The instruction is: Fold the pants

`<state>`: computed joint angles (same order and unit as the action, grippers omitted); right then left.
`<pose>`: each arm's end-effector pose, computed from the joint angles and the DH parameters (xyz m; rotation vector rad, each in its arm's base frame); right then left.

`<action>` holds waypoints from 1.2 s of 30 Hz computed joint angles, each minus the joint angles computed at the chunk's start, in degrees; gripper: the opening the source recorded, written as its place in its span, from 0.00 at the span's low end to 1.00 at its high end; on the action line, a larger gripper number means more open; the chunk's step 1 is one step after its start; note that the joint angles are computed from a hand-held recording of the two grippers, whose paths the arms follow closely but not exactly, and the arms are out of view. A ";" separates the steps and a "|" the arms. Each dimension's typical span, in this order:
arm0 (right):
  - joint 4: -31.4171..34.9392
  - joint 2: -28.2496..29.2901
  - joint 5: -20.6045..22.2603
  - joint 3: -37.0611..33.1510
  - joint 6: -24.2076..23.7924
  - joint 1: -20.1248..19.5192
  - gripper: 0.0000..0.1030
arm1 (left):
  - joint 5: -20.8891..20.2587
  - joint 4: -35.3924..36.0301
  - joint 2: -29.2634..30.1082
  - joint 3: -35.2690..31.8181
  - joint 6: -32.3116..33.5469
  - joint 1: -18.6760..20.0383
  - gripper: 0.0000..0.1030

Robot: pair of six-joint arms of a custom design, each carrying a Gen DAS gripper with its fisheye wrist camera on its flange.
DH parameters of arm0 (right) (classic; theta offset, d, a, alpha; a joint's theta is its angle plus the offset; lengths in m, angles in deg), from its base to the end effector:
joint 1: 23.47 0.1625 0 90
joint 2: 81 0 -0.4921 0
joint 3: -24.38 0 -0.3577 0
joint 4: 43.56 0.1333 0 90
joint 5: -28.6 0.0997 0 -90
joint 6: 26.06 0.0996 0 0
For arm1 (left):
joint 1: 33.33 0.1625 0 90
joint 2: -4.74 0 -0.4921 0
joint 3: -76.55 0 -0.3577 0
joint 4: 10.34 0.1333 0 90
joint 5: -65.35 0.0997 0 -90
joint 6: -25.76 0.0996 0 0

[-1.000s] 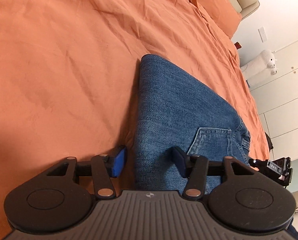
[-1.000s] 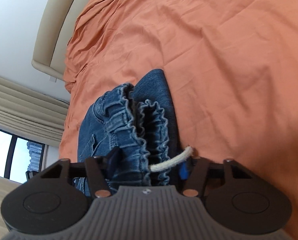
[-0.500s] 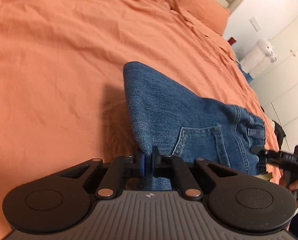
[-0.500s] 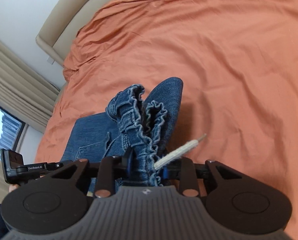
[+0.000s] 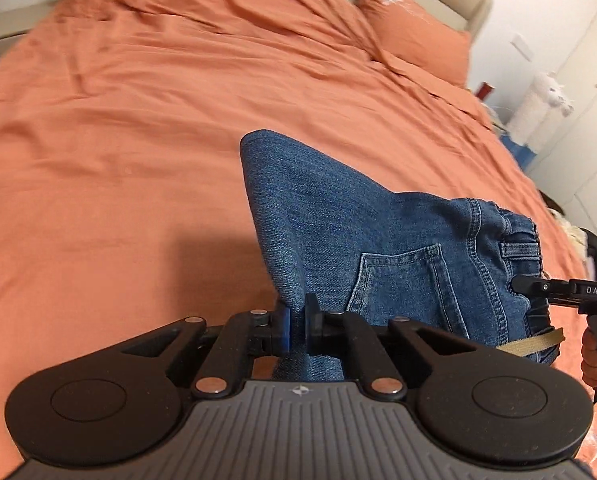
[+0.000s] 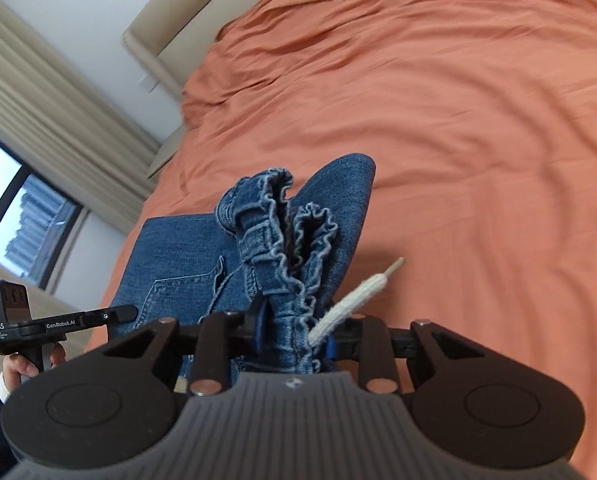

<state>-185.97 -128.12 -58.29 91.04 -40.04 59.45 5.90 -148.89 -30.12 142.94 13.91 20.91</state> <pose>0.0378 -0.8206 0.3740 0.2020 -2.9563 0.8740 -0.3353 -0.7803 0.2039 0.4505 2.6592 -0.6660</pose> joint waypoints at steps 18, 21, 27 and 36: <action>6.97 15.96 0.40 -13.41 4.58 1.20 0.23 | 2.06 1.91 0.18 -2.47 -0.08 9.37 0.07; 9.45 17.62 0.85 -16.09 5.16 0.18 0.23 | -0.20 1.24 0.94 -2.93 0.80 10.72 0.07; 9.59 19.20 2.28 -17.77 6.79 -0.69 0.25 | -0.72 0.67 0.72 -2.29 -0.05 11.08 0.19; -13.39 12.13 -11.28 -0.85 -12.55 4.83 0.44 | 4.64 -4.09 -7.19 10.72 4.50 6.26 0.25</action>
<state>-199.36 -115.99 -69.57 90.18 -52.59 64.28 10.53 -152.98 -37.31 153.66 18.41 27.17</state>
